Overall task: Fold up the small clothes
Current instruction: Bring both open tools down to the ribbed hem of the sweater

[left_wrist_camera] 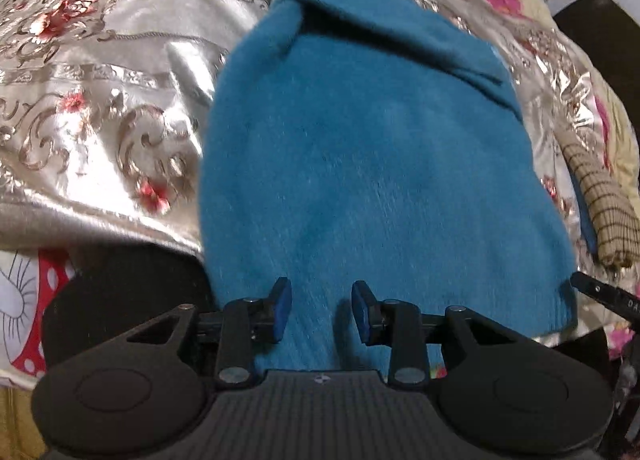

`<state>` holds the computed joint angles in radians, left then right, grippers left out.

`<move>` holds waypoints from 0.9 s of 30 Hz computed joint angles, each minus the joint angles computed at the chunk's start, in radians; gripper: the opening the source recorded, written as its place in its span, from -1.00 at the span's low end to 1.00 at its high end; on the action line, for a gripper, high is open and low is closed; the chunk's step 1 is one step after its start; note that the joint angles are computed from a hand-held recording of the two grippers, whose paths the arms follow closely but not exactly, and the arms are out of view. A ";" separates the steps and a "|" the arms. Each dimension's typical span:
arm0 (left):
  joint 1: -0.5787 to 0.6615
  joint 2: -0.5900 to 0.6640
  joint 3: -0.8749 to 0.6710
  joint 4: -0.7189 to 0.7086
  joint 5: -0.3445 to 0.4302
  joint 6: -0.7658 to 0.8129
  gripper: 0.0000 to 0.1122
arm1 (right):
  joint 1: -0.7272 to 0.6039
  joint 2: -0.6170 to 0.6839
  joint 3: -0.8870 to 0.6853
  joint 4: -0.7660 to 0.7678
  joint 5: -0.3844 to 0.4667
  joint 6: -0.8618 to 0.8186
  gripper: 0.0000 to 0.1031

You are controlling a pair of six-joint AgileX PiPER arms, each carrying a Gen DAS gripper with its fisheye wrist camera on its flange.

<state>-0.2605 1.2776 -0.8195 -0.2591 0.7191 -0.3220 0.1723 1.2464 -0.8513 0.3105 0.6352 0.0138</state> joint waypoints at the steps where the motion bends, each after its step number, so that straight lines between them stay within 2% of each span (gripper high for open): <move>1: -0.012 -0.002 0.000 0.011 0.004 -0.014 -0.33 | -0.009 0.002 0.001 0.018 0.010 -0.019 -0.33; 12: -0.056 0.065 -0.050 0.034 0.023 -0.038 -0.22 | -0.062 0.042 -0.015 0.132 0.065 -0.122 -0.31; 17: -0.027 0.047 -0.032 -0.009 0.020 0.005 -0.22 | -0.071 0.064 -0.029 0.149 0.084 -0.135 -0.30; 27: -0.021 0.021 -0.012 -0.005 0.015 0.000 -0.22 | -0.095 0.097 -0.060 0.196 0.147 -0.206 -0.29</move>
